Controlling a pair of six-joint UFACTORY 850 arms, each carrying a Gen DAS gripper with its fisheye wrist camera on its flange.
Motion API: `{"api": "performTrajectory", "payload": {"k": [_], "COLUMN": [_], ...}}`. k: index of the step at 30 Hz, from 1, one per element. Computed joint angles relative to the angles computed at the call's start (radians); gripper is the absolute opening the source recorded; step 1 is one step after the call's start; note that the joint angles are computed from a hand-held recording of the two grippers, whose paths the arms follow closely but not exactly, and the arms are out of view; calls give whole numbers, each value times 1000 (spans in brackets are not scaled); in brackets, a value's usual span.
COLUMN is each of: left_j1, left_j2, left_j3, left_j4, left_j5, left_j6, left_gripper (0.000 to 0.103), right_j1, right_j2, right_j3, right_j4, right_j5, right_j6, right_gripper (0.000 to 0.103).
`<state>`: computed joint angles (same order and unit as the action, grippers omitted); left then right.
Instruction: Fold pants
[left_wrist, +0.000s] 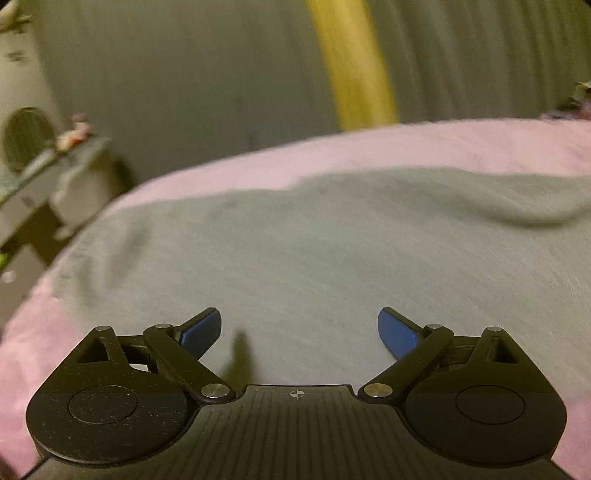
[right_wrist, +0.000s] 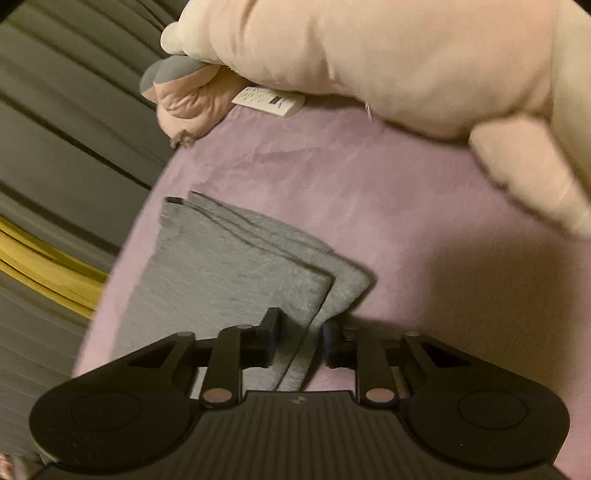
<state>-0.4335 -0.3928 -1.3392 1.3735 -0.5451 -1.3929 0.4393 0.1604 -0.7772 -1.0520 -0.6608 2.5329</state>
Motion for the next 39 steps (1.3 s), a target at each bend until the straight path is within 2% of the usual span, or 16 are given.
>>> {"api": "performTrajectory", "payload": {"k": [2,3,5,7,9,12,14,15,17,20,22,24,26,28,31,39], "left_j1": [15,25,34,30,21,1,-13,-15,-13,7,25,34,39,52,73,90], "left_j2": [-6,-2,-2,-19,-45,-92,-131,-158,-203,-251,-277,-284,-292,-297,-313,-306], "left_j3": [-25,-29,-46,-81,-123,-175,-216,-247,-303,-354,-379,-379,-385,-390,-416,-407], "left_j4": [-22,-9,-2,-24,-113,-172,-154,-190,-333,-390,-453,-371,-366,-406,-563,-657], "left_j5": [-43,-36,5,54,141,238,250,248,228,201,206,224,241,272,308,334], "left_j6": [-42,-74,-72,-40,44,126,143,195,354,418,472,403,408,459,625,718], "left_gripper": [97,97,97,97,97,97,97,97,97,98,103,103,103,103,103,103], "right_j1": [18,35,77,122,152,178,192,195,186,168,162,166,166,161,158,150], "right_j2": [-37,-73,-154,-236,-324,-476,-582,-636,-725,-827,-852,-851,-847,-839,-838,-830], "right_j3": [-69,-121,-225,-318,-415,-577,-684,-741,-849,-963,-970,-947,-933,-915,-914,-902], "right_j4": [111,154,159,80,5,-110,-205,-233,-172,-27,-41,-126,-161,-191,-197,-202], "right_j5": [-118,-214,-383,-438,-408,-175,-31,15,66,67,59,58,60,64,59,33], "right_j6": [-133,-204,-293,-345,-423,-614,-698,-727,-820,-980,-1012,-1001,-996,-969,-964,-958], "right_gripper": [47,51,53,54,54,58,58,58,57,56,56,56,57,59,62,66]}}
